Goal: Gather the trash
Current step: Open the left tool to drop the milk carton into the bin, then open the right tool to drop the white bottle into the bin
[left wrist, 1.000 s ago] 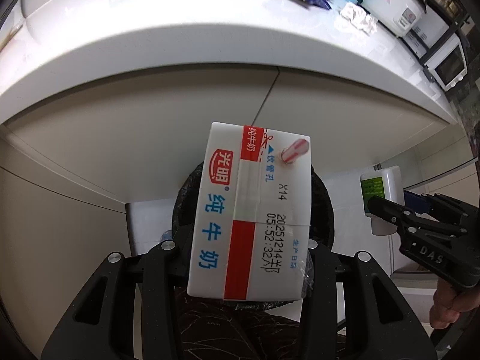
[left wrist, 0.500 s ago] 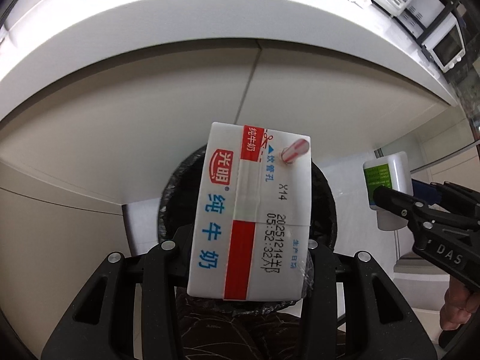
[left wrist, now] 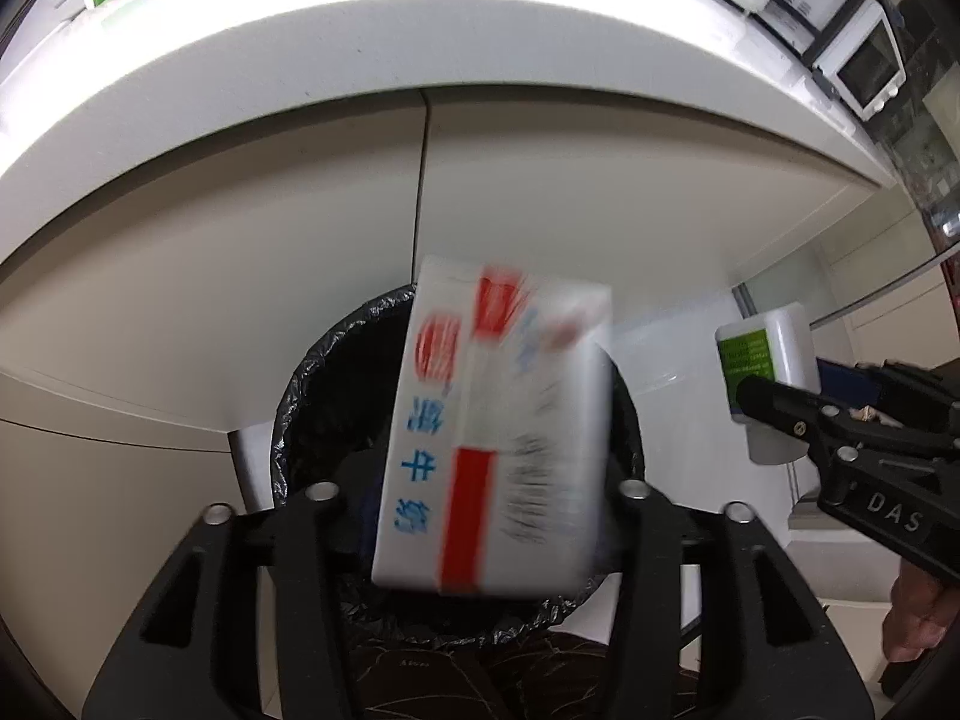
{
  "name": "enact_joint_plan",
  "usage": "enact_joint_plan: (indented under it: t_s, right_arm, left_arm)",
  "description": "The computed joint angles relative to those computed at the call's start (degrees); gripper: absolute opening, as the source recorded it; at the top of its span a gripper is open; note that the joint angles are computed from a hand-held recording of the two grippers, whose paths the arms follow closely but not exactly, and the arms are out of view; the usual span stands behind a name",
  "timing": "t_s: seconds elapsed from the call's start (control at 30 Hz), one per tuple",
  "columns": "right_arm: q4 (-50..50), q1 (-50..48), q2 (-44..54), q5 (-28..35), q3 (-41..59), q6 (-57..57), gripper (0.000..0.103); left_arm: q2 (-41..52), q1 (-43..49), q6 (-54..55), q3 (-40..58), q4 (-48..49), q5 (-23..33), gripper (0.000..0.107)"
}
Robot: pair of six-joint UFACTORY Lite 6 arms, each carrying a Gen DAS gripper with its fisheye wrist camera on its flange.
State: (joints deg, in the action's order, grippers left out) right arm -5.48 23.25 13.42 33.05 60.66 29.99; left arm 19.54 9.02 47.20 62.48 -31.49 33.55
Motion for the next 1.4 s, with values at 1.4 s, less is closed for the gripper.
enact_joint_plan:
  t_s: [1.4]
  right_arm:
    - [-0.08,10.71,24.62,-0.19,22.51,-1.43,0.04]
  left_arm:
    - [-3.5,18.97,-3.0,1.19,5.0,1.39,0.097]
